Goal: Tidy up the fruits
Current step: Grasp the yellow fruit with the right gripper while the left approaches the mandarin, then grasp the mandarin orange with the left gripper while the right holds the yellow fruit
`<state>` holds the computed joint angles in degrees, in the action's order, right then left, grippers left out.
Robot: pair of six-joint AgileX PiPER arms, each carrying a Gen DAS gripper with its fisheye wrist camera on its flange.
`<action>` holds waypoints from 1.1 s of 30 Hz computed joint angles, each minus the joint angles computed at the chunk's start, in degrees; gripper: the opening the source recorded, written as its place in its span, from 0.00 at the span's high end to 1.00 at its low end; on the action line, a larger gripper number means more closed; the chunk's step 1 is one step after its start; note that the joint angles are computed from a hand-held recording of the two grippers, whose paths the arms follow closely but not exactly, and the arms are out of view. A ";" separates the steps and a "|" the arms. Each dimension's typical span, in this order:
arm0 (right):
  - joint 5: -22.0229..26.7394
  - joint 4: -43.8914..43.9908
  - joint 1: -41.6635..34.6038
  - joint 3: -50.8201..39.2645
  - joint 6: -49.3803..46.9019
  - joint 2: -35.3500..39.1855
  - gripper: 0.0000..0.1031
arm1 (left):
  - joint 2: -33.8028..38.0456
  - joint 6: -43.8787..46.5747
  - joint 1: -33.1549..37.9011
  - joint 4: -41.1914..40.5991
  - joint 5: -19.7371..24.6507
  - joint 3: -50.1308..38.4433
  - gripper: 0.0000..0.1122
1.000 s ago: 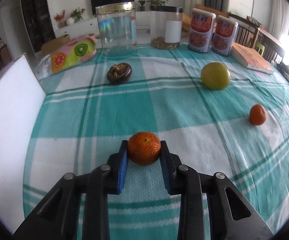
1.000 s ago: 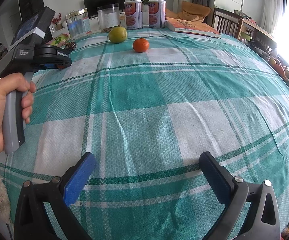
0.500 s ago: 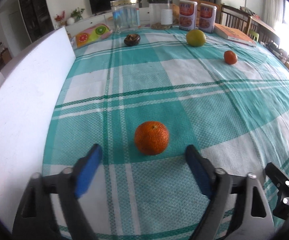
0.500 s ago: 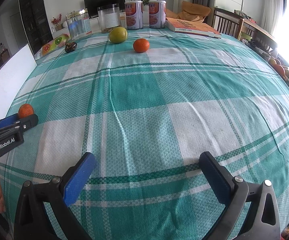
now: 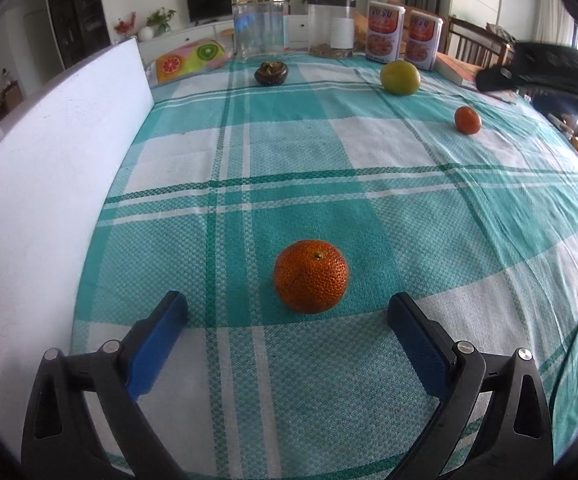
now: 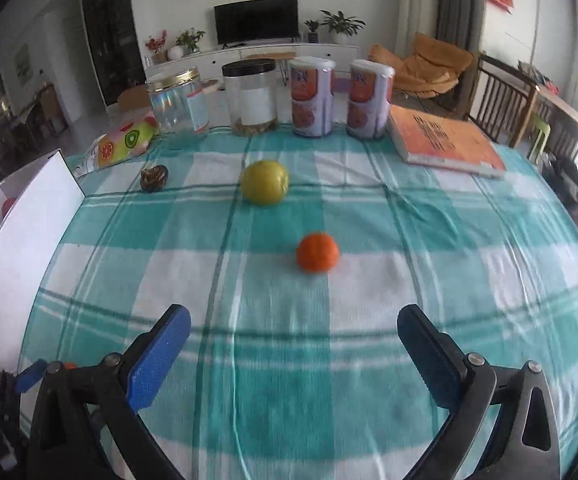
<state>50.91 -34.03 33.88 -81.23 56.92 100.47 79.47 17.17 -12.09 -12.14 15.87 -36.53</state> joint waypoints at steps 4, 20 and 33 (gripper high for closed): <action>3.67 10.11 -6.76 -22.92 -12.77 16.27 0.07 | 0.03 1.15 0.23 -1.09 0.01 0.05 0.10; -11.11 14.44 -3.35 1.99 -2.85 -0.71 0.50 | 0.06 1.66 0.38 -1.75 0.18 -0.06 0.10; 6.45 -13.50 36.53 32.09 54.62 -12.13 0.38 | 0.05 0.98 0.24 -1.15 0.09 -0.03 0.09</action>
<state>57.36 -47.54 70.41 -49.14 111.54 88.34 79.52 18.15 -11.85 -13.30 15.96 -36.56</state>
